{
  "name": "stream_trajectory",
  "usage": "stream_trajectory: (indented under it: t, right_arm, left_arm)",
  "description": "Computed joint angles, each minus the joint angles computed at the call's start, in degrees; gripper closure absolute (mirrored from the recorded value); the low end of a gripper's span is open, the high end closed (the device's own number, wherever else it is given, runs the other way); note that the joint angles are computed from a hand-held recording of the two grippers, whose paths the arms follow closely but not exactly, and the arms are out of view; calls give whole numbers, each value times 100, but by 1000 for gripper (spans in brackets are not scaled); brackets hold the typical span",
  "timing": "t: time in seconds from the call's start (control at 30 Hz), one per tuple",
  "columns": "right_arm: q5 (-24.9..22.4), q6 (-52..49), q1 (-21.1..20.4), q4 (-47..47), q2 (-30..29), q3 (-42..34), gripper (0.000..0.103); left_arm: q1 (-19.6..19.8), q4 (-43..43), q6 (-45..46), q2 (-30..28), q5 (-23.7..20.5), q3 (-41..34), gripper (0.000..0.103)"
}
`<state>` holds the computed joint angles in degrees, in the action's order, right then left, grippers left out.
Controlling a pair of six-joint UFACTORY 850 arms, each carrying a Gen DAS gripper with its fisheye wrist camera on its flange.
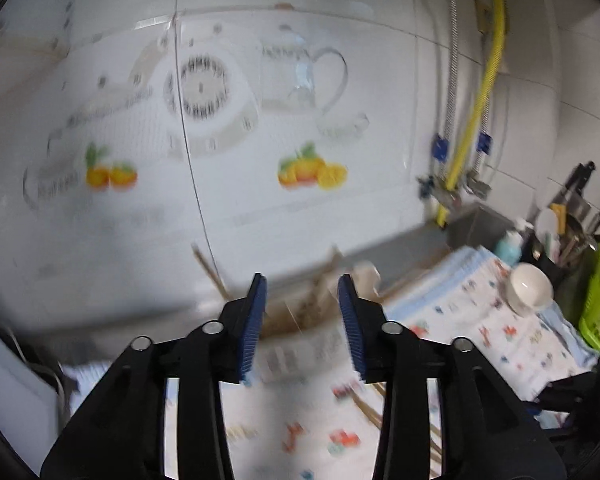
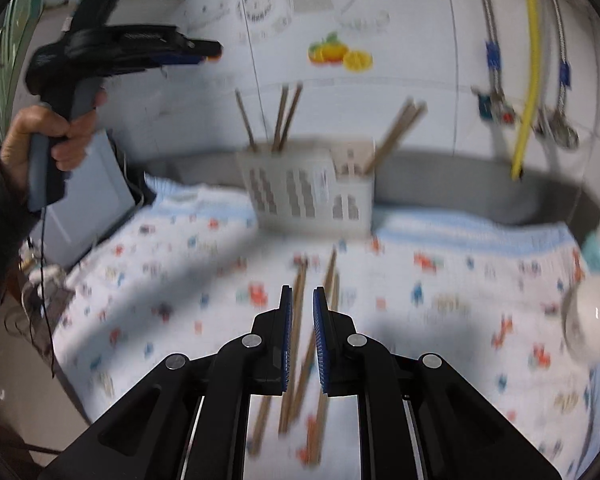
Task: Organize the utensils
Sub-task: 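Lower both grippers to the cloth and close the right gripper on a chopstick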
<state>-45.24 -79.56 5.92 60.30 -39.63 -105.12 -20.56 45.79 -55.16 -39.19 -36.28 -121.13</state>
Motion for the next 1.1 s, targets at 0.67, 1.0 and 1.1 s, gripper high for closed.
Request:
stream_trajectory:
  t: [0.67, 1.0, 1.1]
  right_arm:
    - [993, -289, 22, -160, 110, 1346, 92]
    - [952, -492, -190, 53, 225, 1531, 96]
    - [910, -511, -285, 57, 259, 1575, 96]
  left_arm:
    - [-559, 385, -2874, 980, 1278, 3347, 56]
    - [-850, -990, -1828, 324, 1301, 2820, 56]
    - [-910, -1444, -1471, 91, 1210, 2568, 58]
